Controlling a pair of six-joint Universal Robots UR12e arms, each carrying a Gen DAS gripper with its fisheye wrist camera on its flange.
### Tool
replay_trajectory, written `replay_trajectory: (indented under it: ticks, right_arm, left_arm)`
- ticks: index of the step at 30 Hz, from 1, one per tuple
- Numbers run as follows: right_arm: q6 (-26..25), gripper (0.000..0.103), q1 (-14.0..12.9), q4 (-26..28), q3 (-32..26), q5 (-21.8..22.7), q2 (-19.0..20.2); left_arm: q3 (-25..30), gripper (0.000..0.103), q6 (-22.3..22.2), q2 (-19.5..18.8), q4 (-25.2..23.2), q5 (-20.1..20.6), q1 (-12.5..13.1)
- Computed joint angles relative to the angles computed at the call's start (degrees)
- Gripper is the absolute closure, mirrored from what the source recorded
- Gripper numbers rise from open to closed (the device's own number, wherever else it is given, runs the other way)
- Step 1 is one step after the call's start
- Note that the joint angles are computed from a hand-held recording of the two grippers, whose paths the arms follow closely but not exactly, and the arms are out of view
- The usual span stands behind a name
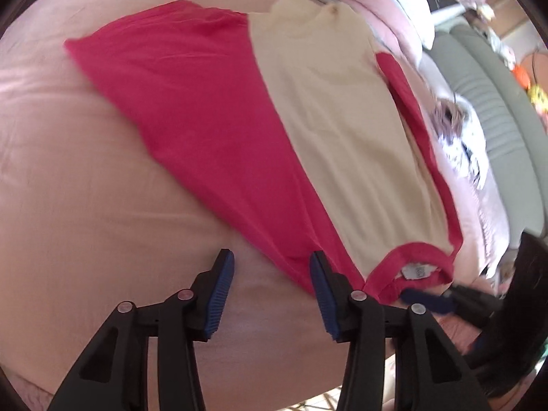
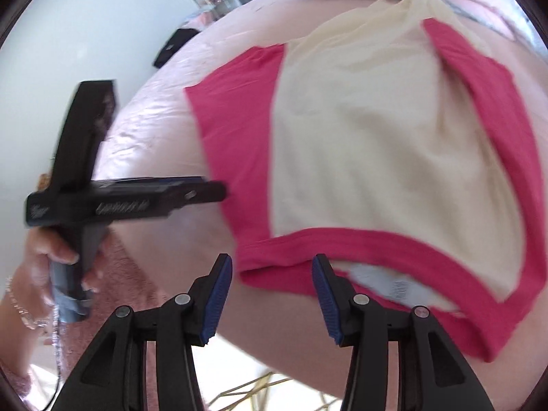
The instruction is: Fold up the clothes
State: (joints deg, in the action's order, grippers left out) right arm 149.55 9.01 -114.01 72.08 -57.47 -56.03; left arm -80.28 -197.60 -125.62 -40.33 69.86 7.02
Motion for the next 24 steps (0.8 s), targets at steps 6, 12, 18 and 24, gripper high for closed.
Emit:
replay_trajectory:
  ticks: [6,12,18,24]
  right_arm:
    - [-3.3,0.06,2.0,-3.5,1.2,-0.7,1.2]
    - [2.4,0.091,2.8,-7.0,1.0,-2.5,3.0]
    - [11.1,0.096,1.9,-11.8,2.0,-2.8,2.8]
    - [13.5,0.097,1.5,-9.4,1.0,-3.1,3.9]
  left_arm:
    - [-4.2,0.063,4.8,3.2,0.0,3.6,-0.2]
    - [-5.7,0.063,5.7,4.2,0.6,4.1,0.1]
    - [-7.5,0.063,7.4,5.8,0.7,4.8,0.4]
    - [-4.1,0.063,7.9,3.6,5.0,4.7,-0.7]
